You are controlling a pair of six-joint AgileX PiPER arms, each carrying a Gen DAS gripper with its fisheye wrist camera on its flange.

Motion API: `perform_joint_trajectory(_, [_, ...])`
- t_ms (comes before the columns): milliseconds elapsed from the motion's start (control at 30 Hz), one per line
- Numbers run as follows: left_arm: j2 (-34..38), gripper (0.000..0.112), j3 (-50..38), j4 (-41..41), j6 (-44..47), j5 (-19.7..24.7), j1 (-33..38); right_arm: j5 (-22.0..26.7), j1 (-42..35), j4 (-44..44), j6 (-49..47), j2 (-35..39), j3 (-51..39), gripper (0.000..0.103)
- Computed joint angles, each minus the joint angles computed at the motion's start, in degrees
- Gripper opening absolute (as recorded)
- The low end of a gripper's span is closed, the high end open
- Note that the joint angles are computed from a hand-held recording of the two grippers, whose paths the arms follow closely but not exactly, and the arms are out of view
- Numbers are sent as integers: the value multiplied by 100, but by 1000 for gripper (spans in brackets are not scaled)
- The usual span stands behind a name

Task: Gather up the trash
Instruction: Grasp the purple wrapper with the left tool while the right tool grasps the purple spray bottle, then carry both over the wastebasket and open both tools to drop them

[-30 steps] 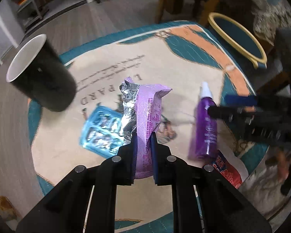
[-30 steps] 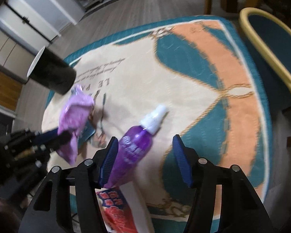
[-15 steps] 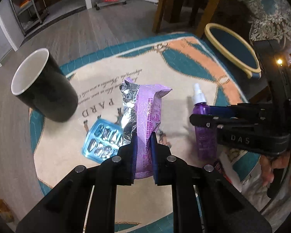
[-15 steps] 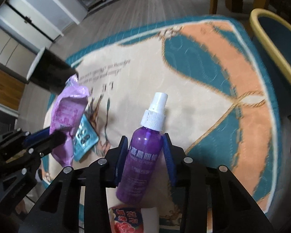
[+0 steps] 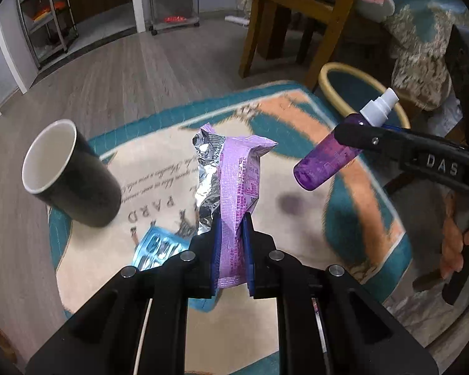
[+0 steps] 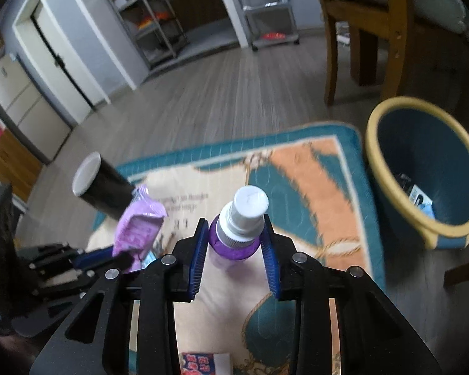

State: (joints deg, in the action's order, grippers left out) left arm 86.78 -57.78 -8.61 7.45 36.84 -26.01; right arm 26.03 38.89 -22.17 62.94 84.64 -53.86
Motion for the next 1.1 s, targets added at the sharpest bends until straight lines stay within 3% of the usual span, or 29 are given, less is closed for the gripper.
perform_joint_trajectory(300, [83,12,-736,149,-605,100,-454,345,-731,353,-750,-898,87,35])
perform_joint_trajectory(533, [378,12,-1703,483,-1385,-9,-1349,650,-1575,783,-1740,-1855,118,35])
perform_joint_trajectory(833, [1646,12,-2849,843,-1649,56,-2202,1007,-4137,2707,-4637,-2784,419,35])
perform_joint_trajectory(933, [2074,12,-3231,731,-1580,88,-2320,1065,-5117,3687,-5839,-2719,544,35])
perform_joint_trajectory(1100, [2866,12,-4143,854,-1484,286,-2552,867,-5779,4160,-6593,-2205,776,35])
